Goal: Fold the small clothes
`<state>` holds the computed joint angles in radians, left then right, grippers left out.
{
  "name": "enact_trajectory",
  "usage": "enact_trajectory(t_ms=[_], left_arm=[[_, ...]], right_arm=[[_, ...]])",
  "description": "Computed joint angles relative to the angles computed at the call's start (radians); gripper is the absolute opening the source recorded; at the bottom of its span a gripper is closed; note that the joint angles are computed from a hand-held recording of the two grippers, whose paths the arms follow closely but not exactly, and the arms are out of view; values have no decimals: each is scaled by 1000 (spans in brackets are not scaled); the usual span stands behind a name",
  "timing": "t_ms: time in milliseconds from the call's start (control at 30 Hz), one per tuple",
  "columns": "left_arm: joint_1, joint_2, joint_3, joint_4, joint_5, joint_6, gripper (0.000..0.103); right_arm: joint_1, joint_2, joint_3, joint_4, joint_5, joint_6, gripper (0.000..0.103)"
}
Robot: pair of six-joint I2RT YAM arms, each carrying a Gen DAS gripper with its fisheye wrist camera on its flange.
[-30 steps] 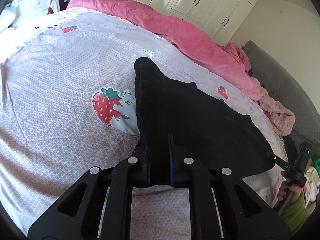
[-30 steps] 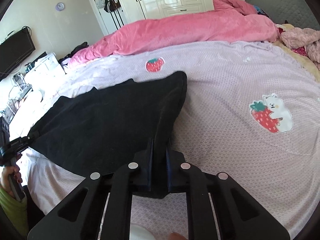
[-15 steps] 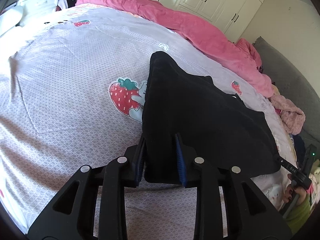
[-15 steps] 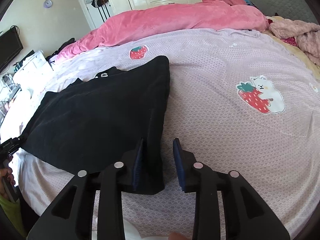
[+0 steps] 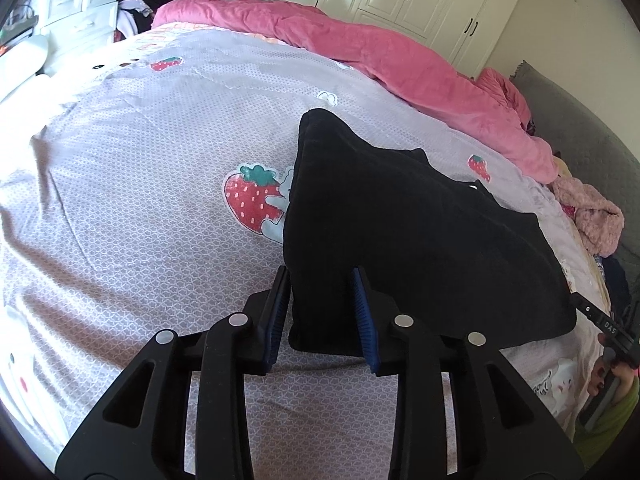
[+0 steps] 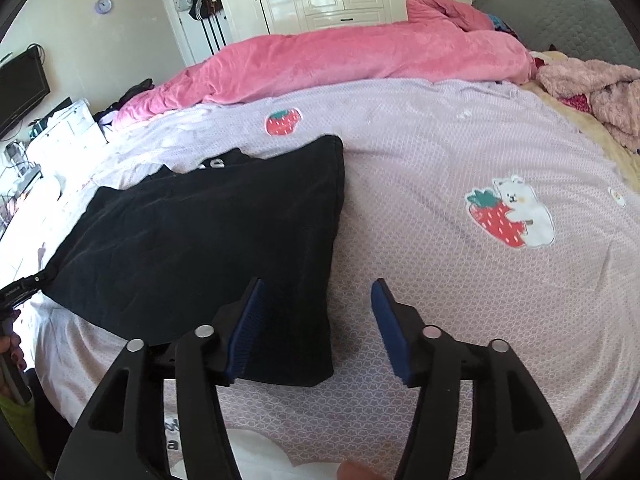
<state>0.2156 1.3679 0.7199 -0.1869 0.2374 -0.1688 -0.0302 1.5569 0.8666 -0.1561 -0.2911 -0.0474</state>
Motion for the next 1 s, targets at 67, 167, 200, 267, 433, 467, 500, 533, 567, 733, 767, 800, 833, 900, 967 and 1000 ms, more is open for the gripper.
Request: enact_trajectory(t_ms=[67,167,200,267,433,467,500,533,567,733,767,800,833,900,967,1000], left_arm=[[-1,-6,-2,-2,1,-3,27],[-5,-19,-6,-9,-6,-5,32],[-7,-25,-7,-12,-8,-4,32],[-10,-34,-9,-16,-12,-4,34],[-20,-60,-13,-30,-26,-2,50],[-21,-67,-14,-33,-28,-1,56],[-23,-75,-14,-38,-33,-1,58],[-24,-81,-13,-43,-40,-1,65],[-26,-89,-12,-48,-49,-1,70],[-31,-117,-12,-58,-76,5,85],[-31,-121,-13,-59,-81,4,89],[-29,-126,-12,-62,-85,2,90],[-26,-128,-11,-65,-85,2,91],[-23,-133,-7,-69,-92,3,93],[-20,-138,-4,-77,-101,5,93],[-17,-139,-1,-82,-104,4,93]], right_arm=[[4,-12,-2,-1,-2,0,57],[18,-31,-6,-6,-8,0,57],[28,-36,-8,-6,-11,-2,59],[49,-39,-10,-9,-11,-3,59],[126,-25,-11,-9,0,3,59],[144,-20,-8,-11,-3,5,59],[157,-19,-8,-10,-2,6,59],[171,-21,-9,-9,0,8,59],[188,-18,-6,-8,2,12,59],[271,-30,-4,11,10,27,88],[286,-31,-1,12,13,24,88],[305,-29,6,13,22,22,88],[320,-27,13,14,31,22,88],[350,-22,23,19,44,24,88],[372,-15,34,25,49,28,89],[387,-10,41,28,54,32,89]])
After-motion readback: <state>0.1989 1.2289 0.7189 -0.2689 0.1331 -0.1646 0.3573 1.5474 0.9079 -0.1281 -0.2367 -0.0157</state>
